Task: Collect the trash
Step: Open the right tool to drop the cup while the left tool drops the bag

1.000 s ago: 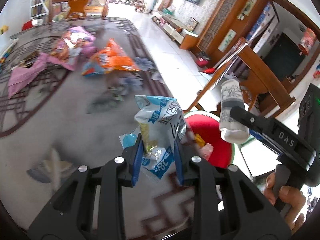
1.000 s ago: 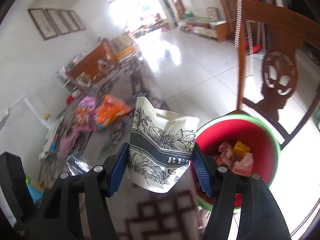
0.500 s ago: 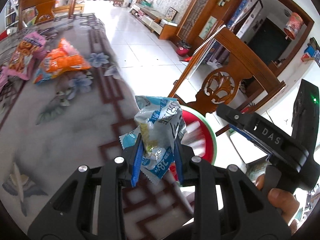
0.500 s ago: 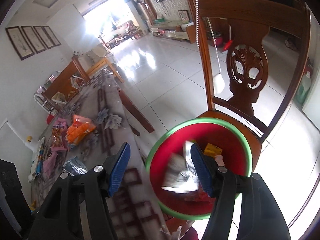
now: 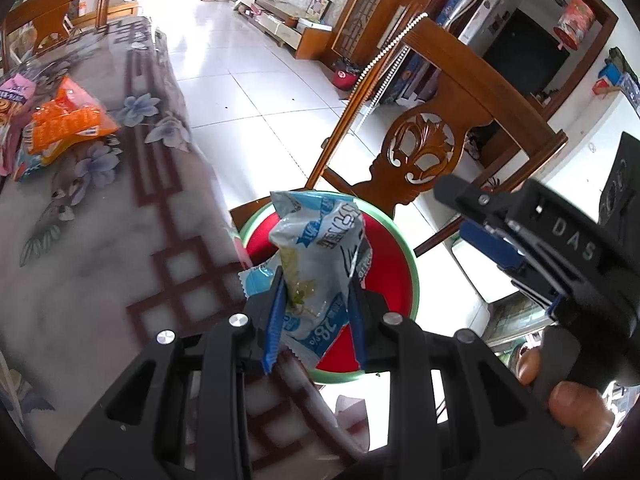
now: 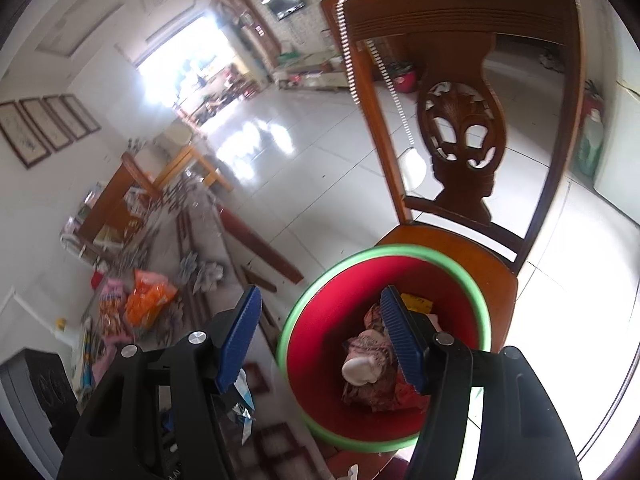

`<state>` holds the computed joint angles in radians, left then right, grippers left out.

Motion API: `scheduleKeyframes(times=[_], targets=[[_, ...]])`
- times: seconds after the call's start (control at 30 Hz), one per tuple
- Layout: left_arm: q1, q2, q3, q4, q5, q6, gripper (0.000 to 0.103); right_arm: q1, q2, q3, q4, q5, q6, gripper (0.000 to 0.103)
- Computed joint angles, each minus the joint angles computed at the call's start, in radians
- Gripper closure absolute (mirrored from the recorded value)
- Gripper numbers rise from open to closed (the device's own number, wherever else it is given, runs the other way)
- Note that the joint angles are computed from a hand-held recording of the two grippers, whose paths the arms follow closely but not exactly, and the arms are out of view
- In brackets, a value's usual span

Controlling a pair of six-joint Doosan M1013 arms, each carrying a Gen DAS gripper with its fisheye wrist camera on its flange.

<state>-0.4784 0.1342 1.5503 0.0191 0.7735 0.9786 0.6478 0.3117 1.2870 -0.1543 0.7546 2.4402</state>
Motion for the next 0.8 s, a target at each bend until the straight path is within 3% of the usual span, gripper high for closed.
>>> scheduleKeyframes(times=[0.37, 0.5, 0.8], targets=[[-0.003, 0.017, -0.013, -0.043, 0.011, 0.054, 0.075, -0.002, -0.005, 0.009, -0.052, -0.013, 0.063, 0.033], [-0.002, 0.010, -0.003, -0.050, -0.004, 0.059, 0.055, 0.000, -0.004, 0.009, -0.072, -0.011, 0.092, 0.032], [0.002, -0.012, 0.017, -0.053, -0.017, 0.042, 0.048, 0.005, 0.008, -0.012, -0.057, 0.010, 0.068, 0.029]])
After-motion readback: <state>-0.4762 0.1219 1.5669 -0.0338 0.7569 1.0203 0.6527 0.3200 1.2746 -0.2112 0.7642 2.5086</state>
